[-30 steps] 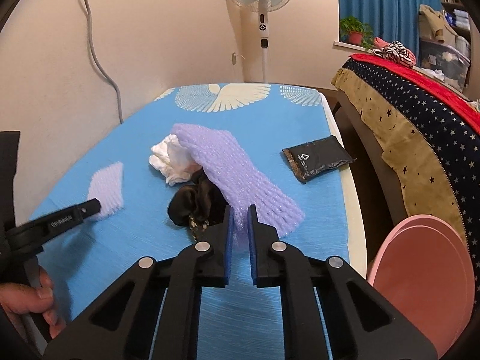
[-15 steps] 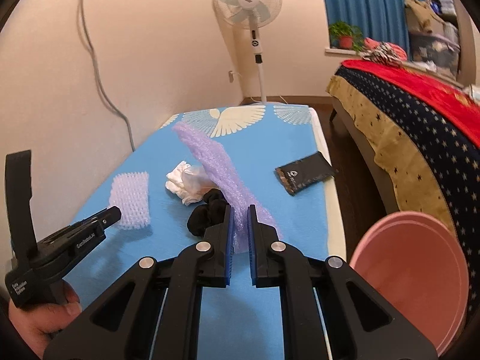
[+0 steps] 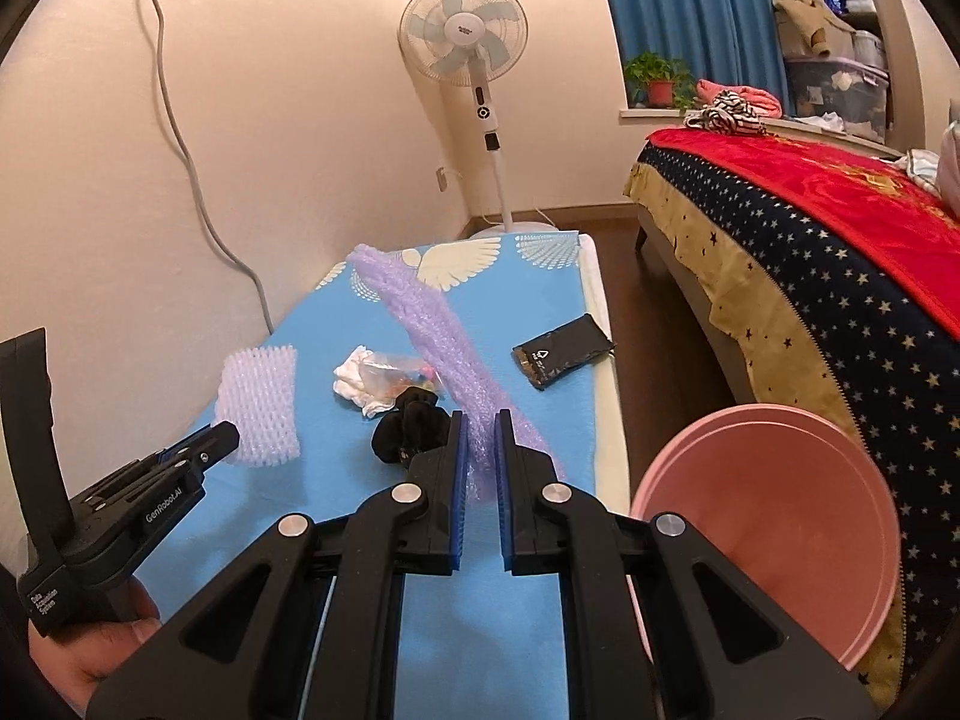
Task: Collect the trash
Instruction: 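Carry the bubble wrap and purple foam net with both grippers over the pink bin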
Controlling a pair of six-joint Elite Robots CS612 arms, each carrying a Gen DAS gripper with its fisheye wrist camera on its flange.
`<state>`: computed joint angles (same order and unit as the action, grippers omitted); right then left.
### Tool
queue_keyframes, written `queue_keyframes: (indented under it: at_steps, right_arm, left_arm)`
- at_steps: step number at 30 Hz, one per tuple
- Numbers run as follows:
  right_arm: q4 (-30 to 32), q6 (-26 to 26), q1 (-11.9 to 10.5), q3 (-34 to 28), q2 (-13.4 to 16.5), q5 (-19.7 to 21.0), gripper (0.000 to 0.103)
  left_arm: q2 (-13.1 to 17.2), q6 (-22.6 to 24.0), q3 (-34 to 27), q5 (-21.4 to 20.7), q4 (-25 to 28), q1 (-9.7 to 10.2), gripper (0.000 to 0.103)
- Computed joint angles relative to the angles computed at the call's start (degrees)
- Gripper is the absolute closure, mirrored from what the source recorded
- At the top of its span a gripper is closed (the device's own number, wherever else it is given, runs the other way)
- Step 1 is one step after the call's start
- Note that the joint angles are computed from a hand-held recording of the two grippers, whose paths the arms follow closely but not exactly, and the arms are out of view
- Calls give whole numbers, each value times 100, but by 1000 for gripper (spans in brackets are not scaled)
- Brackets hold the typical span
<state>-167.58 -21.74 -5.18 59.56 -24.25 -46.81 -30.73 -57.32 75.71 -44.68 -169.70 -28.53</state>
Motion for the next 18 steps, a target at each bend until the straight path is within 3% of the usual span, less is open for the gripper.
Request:
queue_keyframes:
  at_steps: [18]
  right_arm:
    - [-596, 182, -216, 386, -207, 104, 94]
  left_arm:
    - [20, 439, -57, 56, -335, -195, 92]
